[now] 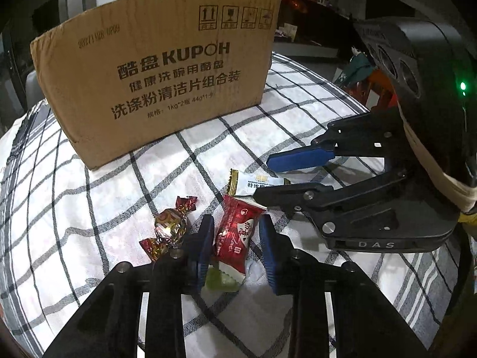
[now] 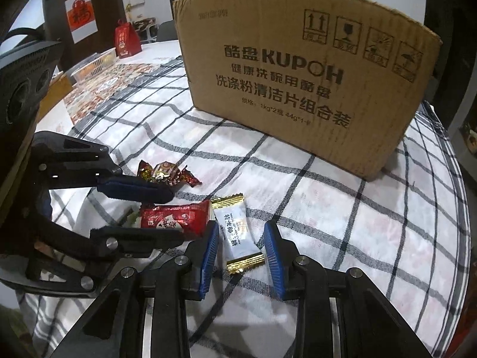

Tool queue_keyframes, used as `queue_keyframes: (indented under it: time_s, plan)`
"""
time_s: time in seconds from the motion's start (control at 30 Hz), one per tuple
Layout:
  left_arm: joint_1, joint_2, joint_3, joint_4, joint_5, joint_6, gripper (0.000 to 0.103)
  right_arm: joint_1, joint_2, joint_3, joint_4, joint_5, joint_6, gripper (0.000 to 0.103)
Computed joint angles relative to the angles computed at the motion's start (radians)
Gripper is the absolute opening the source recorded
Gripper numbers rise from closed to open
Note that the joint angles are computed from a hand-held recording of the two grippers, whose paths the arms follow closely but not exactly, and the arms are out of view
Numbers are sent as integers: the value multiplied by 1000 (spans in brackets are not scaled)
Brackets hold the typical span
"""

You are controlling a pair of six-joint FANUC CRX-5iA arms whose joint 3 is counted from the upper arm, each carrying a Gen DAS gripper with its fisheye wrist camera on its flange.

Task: Organize snacks
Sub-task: 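Grasp the red candy bag with the left tool while the right tool grasps the white-gold candy bar, then lift both snacks over the box and open both tools to release them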

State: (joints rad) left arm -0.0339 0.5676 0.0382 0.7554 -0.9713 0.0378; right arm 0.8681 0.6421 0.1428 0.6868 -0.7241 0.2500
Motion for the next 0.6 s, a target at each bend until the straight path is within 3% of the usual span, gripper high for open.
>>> queue_keyframes:
  time_s: [0.23,0.6]
  plan:
    - [3,12,13,-2,-12,28,27,4,24,33,-13,-25,36,24]
    - [21,-14,-18,50,-13,41,24,19,-3,-9,74,-39,-84,21]
